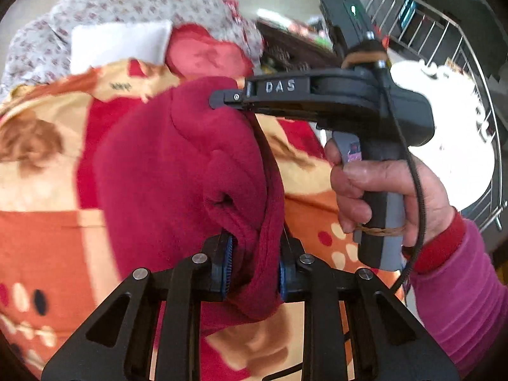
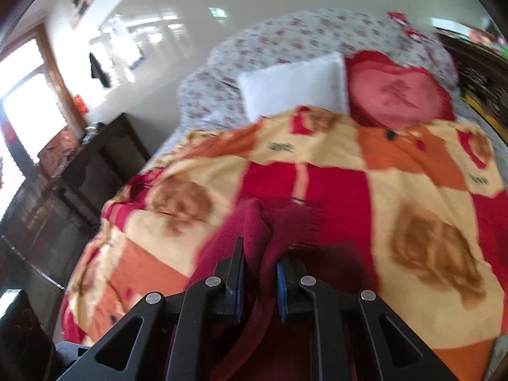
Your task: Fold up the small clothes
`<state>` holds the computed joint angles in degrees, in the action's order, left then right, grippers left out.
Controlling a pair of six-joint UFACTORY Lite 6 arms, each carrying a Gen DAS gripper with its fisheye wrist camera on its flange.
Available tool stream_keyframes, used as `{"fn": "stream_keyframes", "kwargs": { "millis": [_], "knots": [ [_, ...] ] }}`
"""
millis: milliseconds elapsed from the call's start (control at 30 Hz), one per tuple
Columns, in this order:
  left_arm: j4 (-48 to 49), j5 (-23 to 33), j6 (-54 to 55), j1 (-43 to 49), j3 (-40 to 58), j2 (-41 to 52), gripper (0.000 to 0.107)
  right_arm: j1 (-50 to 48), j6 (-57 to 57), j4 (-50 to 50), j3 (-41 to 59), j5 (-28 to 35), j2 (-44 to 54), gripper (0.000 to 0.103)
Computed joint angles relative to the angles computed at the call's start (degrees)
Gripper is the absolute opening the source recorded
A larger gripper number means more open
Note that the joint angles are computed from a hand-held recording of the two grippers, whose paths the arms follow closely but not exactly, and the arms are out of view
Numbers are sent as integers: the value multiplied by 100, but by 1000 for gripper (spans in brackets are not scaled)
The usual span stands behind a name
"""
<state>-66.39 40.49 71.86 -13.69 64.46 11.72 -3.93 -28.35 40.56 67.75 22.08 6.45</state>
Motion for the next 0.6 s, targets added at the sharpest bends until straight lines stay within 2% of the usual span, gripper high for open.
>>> {"fn": "stream_keyframes", "kwargs": {
  "millis": [167, 233, 267, 367, 433, 533, 600],
  "knots": [
    [-284, -532, 55, -696, 138, 651, 22, -567, -866, 750, -488, -126, 290, 15],
    [-480, -589, 189, -830, 99, 724, 31, -830, -1450, 1394, -586, -46, 427, 15],
    [-402, -532, 138, -834, 120, 732, 34, -900, -1565, 1498, -616, -46, 440, 19],
    [91, -161, -88, -765, -44, 360, 41, -966, -823, 679, -859, -328, 85, 24],
    [286, 46, 92, -599, -269, -48, 47, -1152, -944, 765, -1076, -27, -419, 24],
    [583, -4, 484, -229, -841, -875, 47, -1217, -1204, 964, -1451, 346, -1263, 24],
    [704, -231, 600, -37, -1058, -1118, 47, -1056, -1226, 1015, -1717, 527, -1825, 24]
  ]
}}
